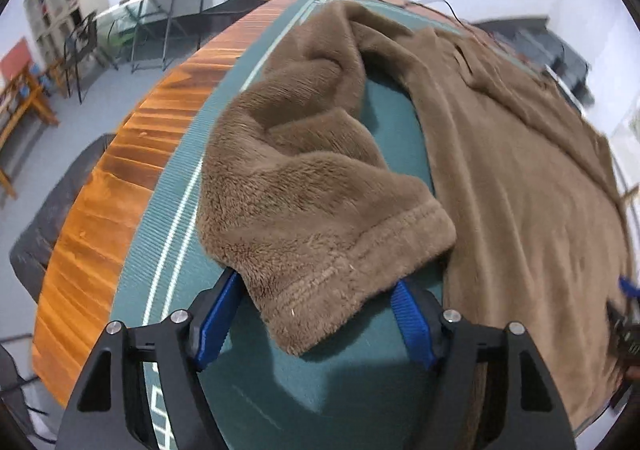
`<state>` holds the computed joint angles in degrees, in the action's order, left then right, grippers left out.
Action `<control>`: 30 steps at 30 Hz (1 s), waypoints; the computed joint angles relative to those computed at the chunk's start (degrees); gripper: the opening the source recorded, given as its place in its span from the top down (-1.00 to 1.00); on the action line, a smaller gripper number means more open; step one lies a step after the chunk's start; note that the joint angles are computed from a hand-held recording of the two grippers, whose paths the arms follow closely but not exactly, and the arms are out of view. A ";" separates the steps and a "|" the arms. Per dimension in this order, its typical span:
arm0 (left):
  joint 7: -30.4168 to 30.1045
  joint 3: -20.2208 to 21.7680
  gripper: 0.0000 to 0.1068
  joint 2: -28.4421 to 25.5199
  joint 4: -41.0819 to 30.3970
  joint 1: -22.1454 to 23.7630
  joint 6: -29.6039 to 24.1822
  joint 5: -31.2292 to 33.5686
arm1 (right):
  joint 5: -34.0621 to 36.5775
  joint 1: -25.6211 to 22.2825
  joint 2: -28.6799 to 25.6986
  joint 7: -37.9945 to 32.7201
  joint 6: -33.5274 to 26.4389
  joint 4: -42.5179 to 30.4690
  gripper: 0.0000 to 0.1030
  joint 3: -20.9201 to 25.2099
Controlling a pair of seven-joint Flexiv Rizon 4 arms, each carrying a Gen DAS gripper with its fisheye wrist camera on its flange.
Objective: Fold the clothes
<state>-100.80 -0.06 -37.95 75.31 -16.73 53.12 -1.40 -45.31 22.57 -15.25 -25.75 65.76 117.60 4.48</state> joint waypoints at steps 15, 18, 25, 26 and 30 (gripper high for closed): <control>11.14 -6.37 -0.08 0.97 4.25 6.33 2.71 -13.39 | -0.38 0.02 -0.16 0.43 -0.20 -0.17 -0.99 -0.08; 13.63 -7.29 -0.08 1.63 5.45 7.17 2.85 -14.97 | -0.41 0.03 -0.14 0.48 -0.23 -0.15 -0.99 -0.09; 16.33 -7.48 -0.08 2.96 7.56 7.86 2.54 -17.47 | -0.41 -0.12 -0.02 0.31 -0.13 0.02 -0.99 -0.07; 16.45 -7.85 -0.08 2.95 7.70 8.19 2.32 -18.40 | -0.42 -0.15 0.01 0.27 -0.09 0.07 -0.99 -0.07; 18.03 -9.01 -0.08 3.51 8.88 8.83 2.62 -21.06 | -0.38 -0.30 0.11 0.06 0.07 0.19 -0.99 -0.06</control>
